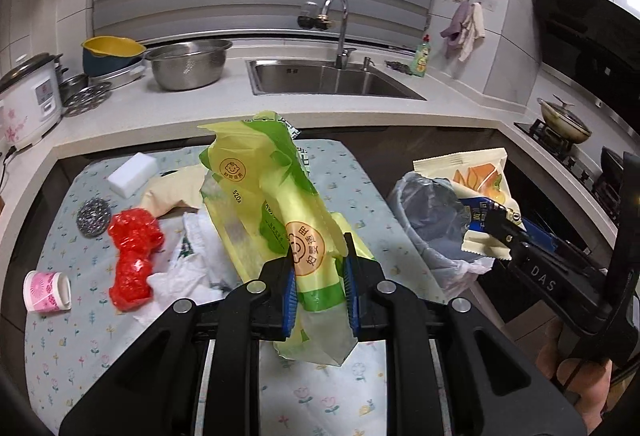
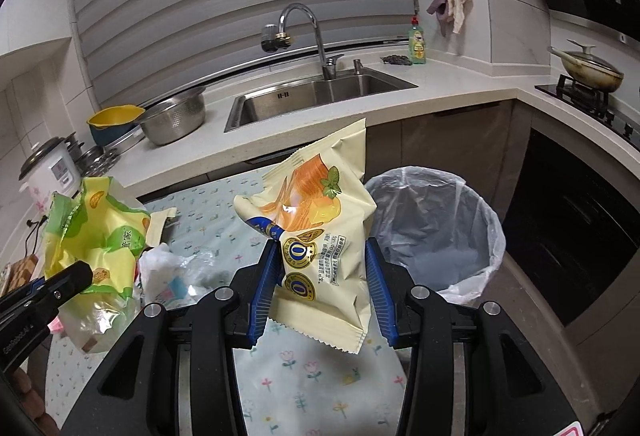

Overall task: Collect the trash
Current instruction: 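Carry both bags over the trash bin and open both tools to drop them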

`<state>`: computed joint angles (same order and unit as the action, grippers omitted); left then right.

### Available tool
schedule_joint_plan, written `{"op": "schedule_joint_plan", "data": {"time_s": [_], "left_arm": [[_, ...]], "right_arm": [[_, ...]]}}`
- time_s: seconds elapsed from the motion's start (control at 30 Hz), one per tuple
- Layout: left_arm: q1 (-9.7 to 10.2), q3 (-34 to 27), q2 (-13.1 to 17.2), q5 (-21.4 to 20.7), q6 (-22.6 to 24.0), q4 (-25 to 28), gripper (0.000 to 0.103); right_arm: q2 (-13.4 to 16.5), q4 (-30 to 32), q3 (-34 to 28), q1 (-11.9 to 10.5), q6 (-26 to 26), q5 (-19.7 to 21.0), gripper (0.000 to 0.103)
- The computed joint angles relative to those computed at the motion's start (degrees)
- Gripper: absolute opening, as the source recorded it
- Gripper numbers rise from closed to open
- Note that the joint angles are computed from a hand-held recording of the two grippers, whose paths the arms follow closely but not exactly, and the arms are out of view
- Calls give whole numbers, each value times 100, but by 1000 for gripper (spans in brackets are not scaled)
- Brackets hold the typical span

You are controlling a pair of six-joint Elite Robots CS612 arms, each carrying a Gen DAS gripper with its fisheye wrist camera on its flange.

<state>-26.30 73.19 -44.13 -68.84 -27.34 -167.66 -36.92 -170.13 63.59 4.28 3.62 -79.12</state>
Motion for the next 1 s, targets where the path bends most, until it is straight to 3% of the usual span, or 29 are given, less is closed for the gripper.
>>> {"op": "schedule_joint_plan", "data": {"time_s": [0.43, 0.67, 1.0], "left_arm": [[-110, -1887, 1021, -1016, 792, 830, 19], [-94, -3326, 1833, -1543, 1051, 1611, 19], [-19, -5366, 2974, -2088, 1049, 2731, 23]], "right_arm": [[327, 239, -473, -343, 243, -396, 42], [641, 602, -960, -413, 298, -586, 42], [1109, 1142, -1737, -440, 406, -649, 44]]}}
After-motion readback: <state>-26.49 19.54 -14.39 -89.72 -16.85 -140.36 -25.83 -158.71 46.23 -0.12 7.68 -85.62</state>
